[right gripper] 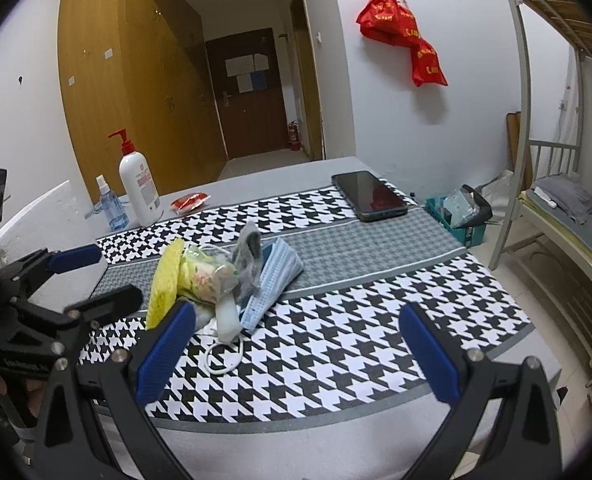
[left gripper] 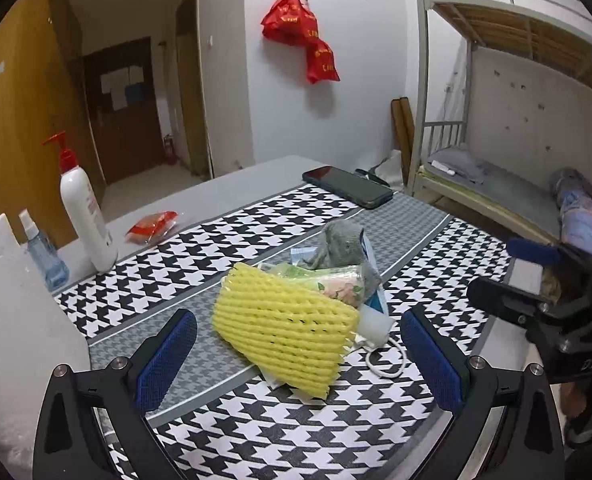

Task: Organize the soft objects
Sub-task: 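Move both grippers toward the pile of soft items on the runner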

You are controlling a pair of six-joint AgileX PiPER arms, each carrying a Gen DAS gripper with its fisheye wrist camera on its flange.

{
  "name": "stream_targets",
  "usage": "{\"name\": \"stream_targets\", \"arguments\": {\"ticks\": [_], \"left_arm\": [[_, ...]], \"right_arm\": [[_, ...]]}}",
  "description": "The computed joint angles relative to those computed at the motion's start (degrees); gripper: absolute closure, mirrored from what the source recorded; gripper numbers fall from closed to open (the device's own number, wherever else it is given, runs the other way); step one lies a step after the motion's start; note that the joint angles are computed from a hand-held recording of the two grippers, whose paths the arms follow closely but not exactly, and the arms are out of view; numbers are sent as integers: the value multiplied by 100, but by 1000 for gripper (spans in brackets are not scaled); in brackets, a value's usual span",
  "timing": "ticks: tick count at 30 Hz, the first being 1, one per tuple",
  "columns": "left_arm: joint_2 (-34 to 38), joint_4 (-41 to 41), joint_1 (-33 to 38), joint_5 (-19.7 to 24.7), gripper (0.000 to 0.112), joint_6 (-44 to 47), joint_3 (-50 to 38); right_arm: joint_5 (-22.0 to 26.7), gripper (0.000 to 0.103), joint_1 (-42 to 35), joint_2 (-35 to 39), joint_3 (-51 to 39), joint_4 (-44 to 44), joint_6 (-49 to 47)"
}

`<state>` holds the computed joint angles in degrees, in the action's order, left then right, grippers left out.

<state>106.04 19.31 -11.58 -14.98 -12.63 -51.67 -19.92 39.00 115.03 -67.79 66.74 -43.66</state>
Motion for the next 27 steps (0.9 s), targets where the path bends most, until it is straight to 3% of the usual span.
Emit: {"name": "stream_targets", "arguments": {"ticks": [6, 8, 14, 18, 23, 25, 27], "left_arm": [[235, -565, -20, -89, 11, 524, -121], [314, -546, -6, 31, 17, 509, -206], [553, 807, 85, 270, 24, -758, -437], [591, 23, 67, 89, 25, 40, -361], [704, 1568, 252, 123, 27, -1541, -506], [726, 2288, 384, -61, 27, -2269, -513], [739, 2462, 451, -129, 27, -2492, -525]], "right_arm": [[107, 0, -46, 128, -248, 429, -527], [143, 0, -57, 182, -340, 534, -655], [313, 0, -108, 373, -634, 1080, -1274], [416, 0, -137, 470, -800, 1402, -1653], [559, 0, -179, 599, -1052, 2059, -2384], [617, 0, -179, 614, -1087, 2143, -2490], [649, 0, -171, 646, -1146, 2315, -2711]]}}
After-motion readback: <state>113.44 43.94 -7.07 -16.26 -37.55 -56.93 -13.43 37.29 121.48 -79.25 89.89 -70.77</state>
